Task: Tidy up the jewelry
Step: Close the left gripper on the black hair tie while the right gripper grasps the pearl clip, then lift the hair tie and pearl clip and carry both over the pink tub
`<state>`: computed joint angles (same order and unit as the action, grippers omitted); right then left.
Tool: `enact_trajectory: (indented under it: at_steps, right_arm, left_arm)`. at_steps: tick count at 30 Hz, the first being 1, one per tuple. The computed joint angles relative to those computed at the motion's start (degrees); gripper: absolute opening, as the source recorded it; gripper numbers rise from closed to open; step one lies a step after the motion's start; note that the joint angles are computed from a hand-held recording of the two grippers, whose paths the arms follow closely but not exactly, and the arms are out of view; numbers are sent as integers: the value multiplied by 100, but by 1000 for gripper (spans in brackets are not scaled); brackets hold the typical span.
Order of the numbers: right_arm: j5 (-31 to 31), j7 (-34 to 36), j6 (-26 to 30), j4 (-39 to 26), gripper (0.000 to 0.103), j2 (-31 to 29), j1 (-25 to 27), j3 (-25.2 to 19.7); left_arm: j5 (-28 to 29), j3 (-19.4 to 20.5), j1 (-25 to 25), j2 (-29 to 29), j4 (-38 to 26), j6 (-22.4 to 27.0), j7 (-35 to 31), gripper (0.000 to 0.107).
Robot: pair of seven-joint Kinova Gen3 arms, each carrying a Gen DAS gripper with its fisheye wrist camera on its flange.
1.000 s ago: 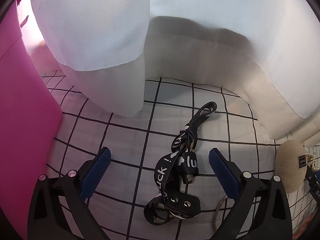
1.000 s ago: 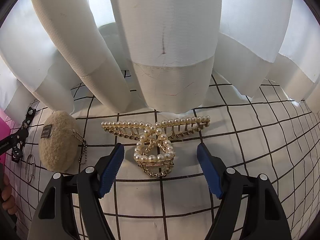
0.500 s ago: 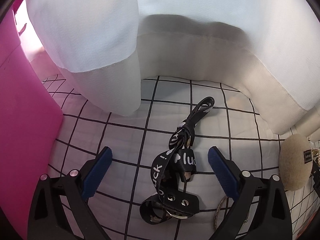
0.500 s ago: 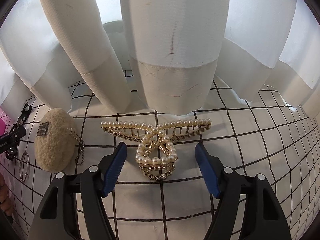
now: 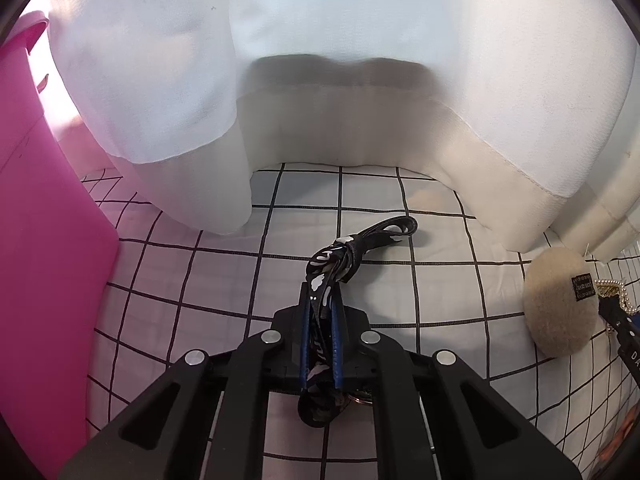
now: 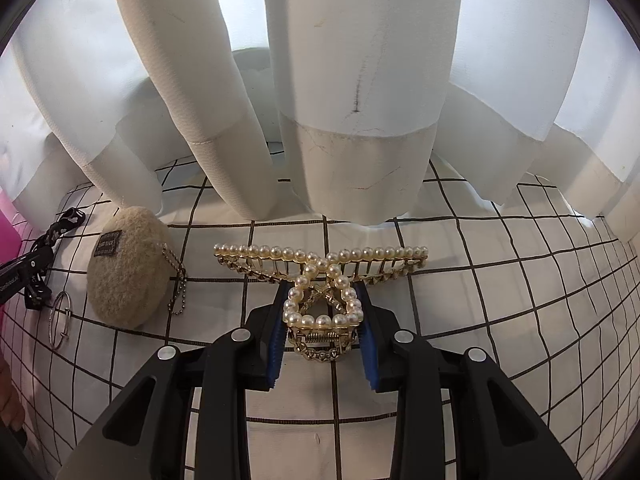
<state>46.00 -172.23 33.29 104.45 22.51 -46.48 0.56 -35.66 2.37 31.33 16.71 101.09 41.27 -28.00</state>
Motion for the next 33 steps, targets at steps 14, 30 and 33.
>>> enact_trajectory:
  at_steps: [14,30,33]
  right_arm:
    - [402,-474,69,711,31,-835,54,-381]
    - [-373,720,766,922,31,-2191,621,-1562]
    - [-528,1008,732,894,31,-2401,733,-1729]
  left_arm:
    - [-177,387,-119,-744,339,267,238,9]
    - [-82,1215,-120,-1677,405,1368,478,9]
    - [-36,1399,-134,-1907,424,1579,653,9]
